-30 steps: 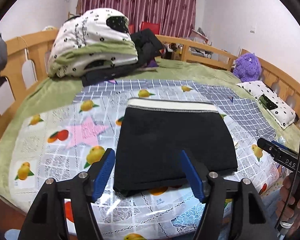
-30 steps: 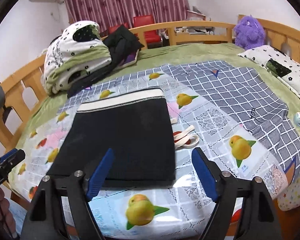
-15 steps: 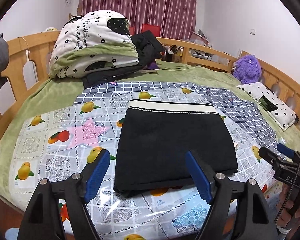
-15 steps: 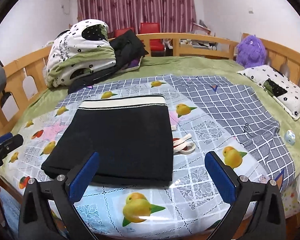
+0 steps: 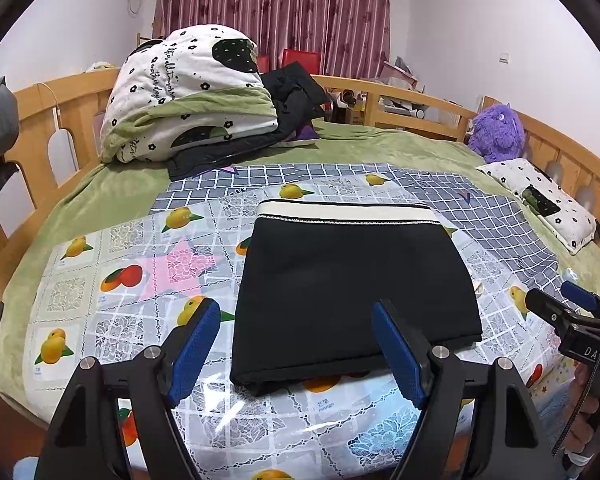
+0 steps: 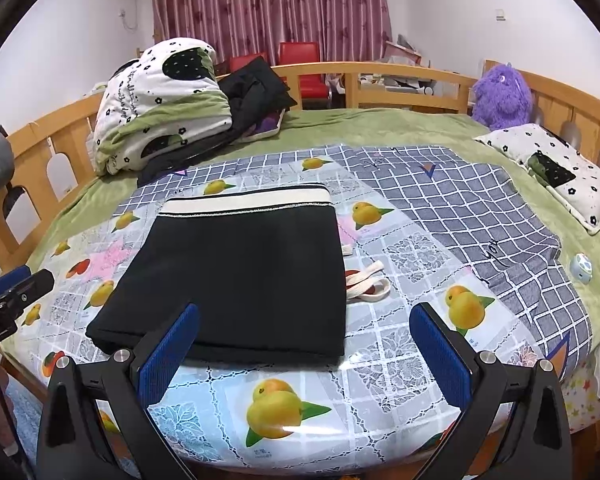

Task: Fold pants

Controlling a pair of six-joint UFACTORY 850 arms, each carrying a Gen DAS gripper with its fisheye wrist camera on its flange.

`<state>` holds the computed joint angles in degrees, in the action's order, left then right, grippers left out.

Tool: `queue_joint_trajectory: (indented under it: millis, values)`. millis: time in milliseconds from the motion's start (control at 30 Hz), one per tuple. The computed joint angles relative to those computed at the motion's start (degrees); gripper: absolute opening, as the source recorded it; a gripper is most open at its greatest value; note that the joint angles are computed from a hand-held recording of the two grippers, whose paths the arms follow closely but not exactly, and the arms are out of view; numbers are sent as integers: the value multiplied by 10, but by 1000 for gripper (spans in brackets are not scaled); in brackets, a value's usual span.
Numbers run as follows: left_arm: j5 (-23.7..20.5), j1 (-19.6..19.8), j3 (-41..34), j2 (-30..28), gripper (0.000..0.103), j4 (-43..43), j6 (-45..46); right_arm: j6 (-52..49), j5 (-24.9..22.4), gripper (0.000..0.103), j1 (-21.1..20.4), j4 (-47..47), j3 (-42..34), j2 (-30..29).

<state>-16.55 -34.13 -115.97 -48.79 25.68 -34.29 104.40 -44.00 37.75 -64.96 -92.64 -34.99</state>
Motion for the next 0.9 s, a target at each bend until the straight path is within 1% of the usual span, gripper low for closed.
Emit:
queue_joint_trajectory:
  millis: [300, 900]
  values:
    - [12, 2, 16, 8, 77, 18, -19, -5, 4, 103, 0, 5, -7, -4]
    - [16, 4, 22, 13, 77, 32, -27, 15, 6, 103, 0, -3, 1, 2]
